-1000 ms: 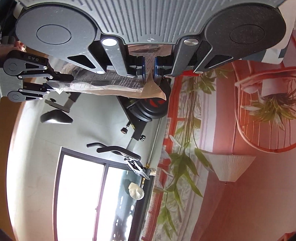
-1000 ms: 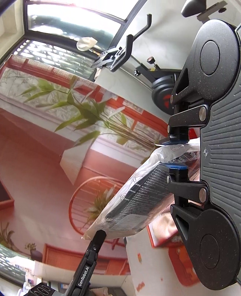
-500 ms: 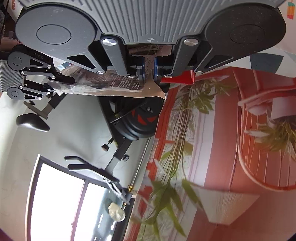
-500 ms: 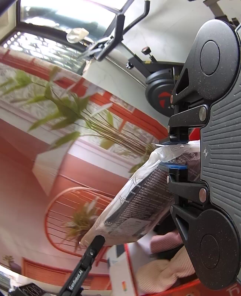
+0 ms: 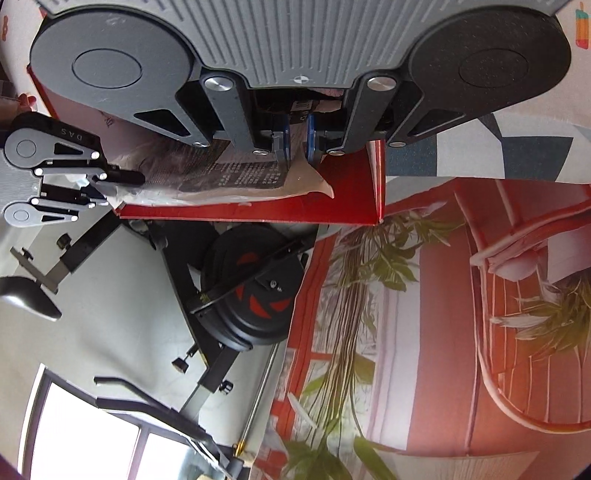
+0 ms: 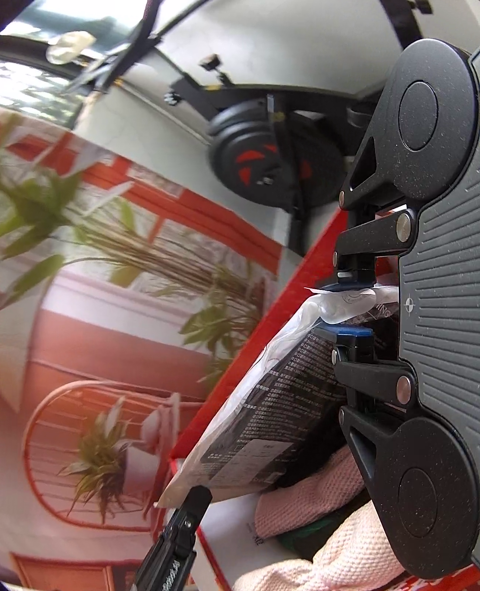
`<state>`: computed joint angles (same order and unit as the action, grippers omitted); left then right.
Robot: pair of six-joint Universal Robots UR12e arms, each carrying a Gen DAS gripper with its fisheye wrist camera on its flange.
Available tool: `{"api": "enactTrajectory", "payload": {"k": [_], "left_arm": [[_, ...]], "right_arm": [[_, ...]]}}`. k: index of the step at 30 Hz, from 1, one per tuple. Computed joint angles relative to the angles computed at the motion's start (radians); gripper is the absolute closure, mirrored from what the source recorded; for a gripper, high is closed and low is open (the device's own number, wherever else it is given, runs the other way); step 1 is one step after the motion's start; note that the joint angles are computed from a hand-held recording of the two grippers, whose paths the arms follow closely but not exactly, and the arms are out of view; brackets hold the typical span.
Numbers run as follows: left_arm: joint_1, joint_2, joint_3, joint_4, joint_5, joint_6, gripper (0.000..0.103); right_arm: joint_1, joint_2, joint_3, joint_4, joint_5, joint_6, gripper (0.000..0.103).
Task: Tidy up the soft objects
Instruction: 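Lift the clear bag with both grippers over the red box, then lower the bag into the box and open both grippers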
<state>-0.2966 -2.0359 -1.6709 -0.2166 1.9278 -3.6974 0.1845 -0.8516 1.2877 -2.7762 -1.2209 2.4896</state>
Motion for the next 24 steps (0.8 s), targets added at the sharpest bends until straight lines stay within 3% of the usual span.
{"api": "enactTrajectory", "payload": {"k": [3, 6, 8, 10, 12, 15, 17, 19, 24], "left_arm": [[0.005, -0.002, 0.010, -0.045, -0.005, -0.004, 0.093], [0.004, -0.003, 0.008, -0.036, 0.008, -0.005, 0.093], [-0.002, -0.001, 0.004, -0.022, 0.026, 0.002, 0.084], [-0.010, 0.003, 0.006, -0.024, 0.053, 0.008, 0.040], [-0.025, 0.004, 0.008, -0.009, 0.105, 0.026, 0.024], [-0.042, 0.008, 0.018, -0.022, 0.157, 0.054, 0.016], [-0.050, 0.017, 0.015, -0.020, 0.160, 0.057, 0.012], [-0.061, 0.025, 0.015, -0.028, 0.180, 0.062, 0.008], [-0.093, 0.050, -0.002, -0.023, 0.215, 0.036, 0.002]], "right_arm": [[0.003, 0.003, -0.008, 0.011, -0.004, 0.016, 0.088], [0.011, 0.005, -0.006, -0.005, -0.029, 0.033, 0.088], [0.018, 0.006, -0.003, -0.028, -0.063, 0.032, 0.081], [0.025, 0.004, 0.003, -0.047, -0.097, 0.052, 0.067], [0.027, -0.004, 0.013, -0.054, -0.112, 0.078, 0.061], [0.026, -0.020, 0.033, -0.078, -0.134, 0.125, 0.038], [0.020, -0.035, 0.051, -0.105, -0.121, 0.175, 0.031], [0.013, -0.054, 0.073, -0.126, -0.101, 0.231, 0.016], [-0.009, -0.114, 0.136, -0.137, -0.037, 0.354, 0.001]]}}
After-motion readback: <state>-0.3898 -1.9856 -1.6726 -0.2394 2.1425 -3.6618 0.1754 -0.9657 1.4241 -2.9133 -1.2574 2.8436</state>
